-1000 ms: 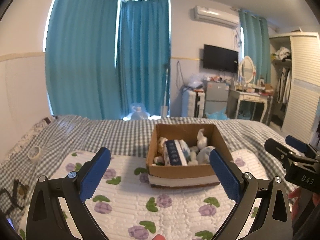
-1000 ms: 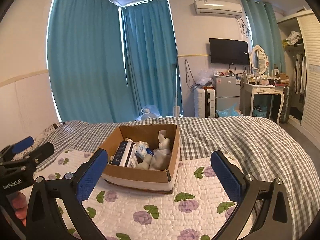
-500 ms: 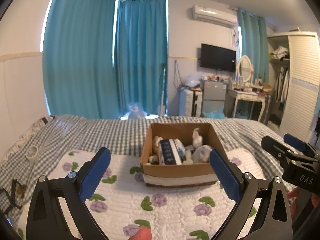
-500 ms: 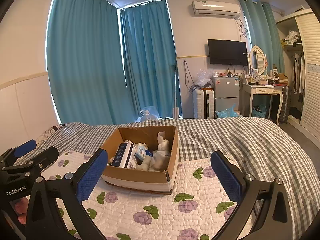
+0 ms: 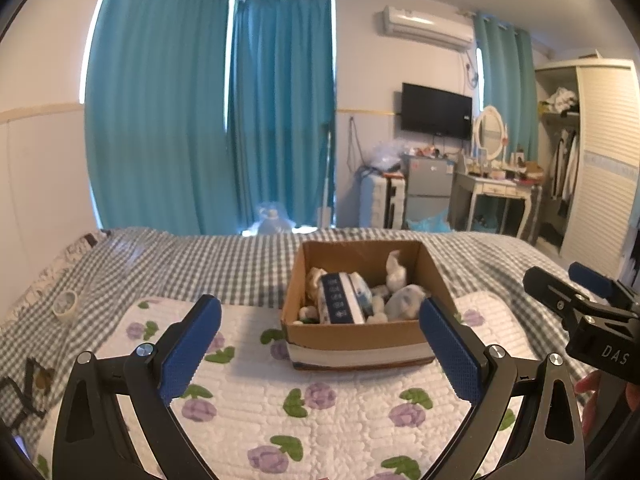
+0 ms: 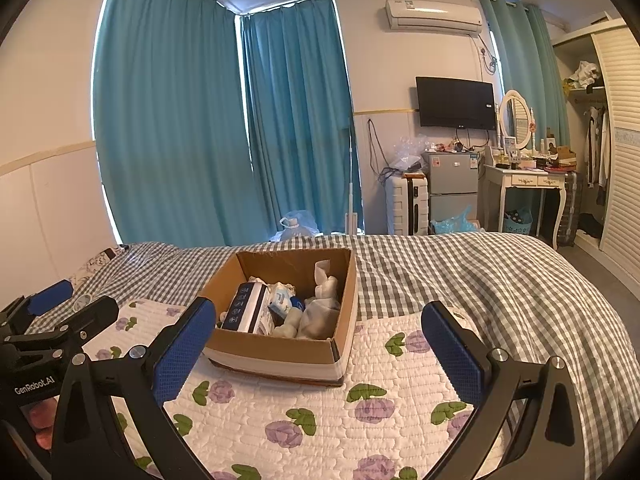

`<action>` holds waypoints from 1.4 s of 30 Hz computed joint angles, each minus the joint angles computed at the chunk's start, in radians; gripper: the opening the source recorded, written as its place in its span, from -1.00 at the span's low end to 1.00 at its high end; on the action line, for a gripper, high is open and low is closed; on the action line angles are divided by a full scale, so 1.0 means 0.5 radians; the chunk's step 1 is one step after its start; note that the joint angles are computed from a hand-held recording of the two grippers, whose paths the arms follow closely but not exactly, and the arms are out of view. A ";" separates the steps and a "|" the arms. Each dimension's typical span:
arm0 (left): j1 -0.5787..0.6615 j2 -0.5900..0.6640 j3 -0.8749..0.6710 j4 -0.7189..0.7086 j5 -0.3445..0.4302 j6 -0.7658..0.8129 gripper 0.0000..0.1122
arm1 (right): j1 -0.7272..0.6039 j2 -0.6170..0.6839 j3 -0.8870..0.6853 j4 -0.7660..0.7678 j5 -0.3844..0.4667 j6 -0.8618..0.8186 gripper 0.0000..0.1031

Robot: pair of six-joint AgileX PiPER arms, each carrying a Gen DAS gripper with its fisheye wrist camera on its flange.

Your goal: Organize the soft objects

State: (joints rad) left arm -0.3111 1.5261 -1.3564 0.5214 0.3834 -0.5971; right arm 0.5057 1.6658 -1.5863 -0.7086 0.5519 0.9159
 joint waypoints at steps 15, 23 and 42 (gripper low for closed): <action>-0.003 0.006 0.007 0.009 -0.009 0.008 0.80 | 0.000 -0.016 0.029 0.007 -0.011 -0.010 1.00; 0.000 -0.001 0.019 0.022 -0.014 -0.005 0.80 | 0.004 -0.013 0.024 0.004 -0.004 -0.009 1.00; 0.017 -0.010 0.041 0.003 -0.025 0.008 0.81 | -0.003 -0.019 0.038 0.030 -0.013 -0.037 1.00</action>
